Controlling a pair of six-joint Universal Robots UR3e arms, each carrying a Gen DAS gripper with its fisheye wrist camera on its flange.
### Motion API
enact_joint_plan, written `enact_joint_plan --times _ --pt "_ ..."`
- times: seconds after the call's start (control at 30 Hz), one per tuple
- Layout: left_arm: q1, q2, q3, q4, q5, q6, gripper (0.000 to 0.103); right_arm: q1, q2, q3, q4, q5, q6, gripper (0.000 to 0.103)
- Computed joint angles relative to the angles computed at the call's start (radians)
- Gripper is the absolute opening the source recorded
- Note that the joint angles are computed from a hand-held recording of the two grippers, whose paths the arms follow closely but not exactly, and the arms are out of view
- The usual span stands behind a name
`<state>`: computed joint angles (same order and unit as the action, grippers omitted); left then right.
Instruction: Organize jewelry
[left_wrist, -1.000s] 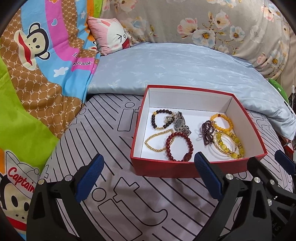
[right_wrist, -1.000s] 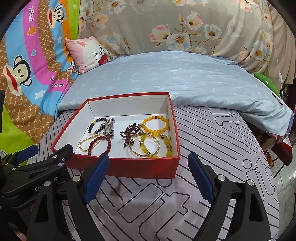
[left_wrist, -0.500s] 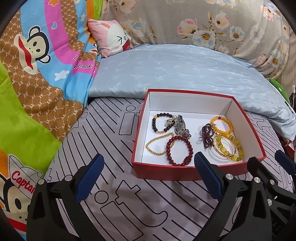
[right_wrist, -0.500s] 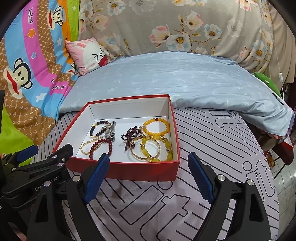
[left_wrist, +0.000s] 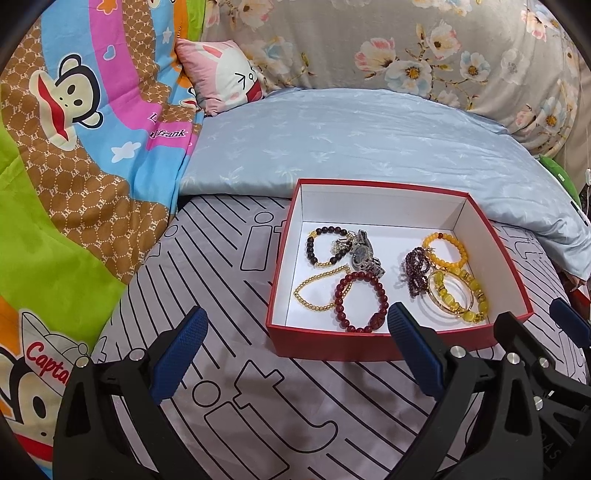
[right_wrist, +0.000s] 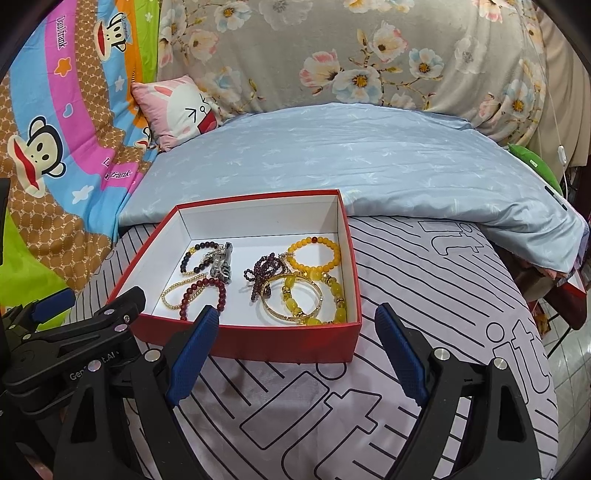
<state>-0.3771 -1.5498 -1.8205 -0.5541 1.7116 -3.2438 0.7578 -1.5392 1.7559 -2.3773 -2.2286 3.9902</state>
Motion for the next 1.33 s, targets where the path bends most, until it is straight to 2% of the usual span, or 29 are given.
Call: enact_joint_plan --times 0.33,0.53,0.7,0.87,1.23,1.33 --pt "-0.021 -0.007 0.003 0.016 0.048 0.005 0.093 0.000 0.008 -0.015 0.012 -0.004 0.002 0.083" --pt "-0.021 -0.008 0.001 0.022 0.044 0.012 0.093 0.002 0.012 -0.021 0.015 -0.004 0.003 0.083" --pt "0.008 -0.007 0.004 -0.006 -0.014 0.016 0.093 0.000 0.012 -0.021 0.019 -0.004 0.000 0.083" --pt "0.015 -0.001 -0.013 0.003 -0.028 0.002 0.093 -0.002 0.012 -0.018 0.012 0.001 -0.004 0.083" --pt "-0.014 -0.013 -0.009 0.030 0.027 0.004 0.093 0.001 0.017 -0.017 0.012 -0.002 0.001 0.083" --pt "-0.011 -0.013 -0.004 0.023 0.017 0.011 0.093 -0.002 0.013 -0.014 0.009 0.003 -0.001 0.083"
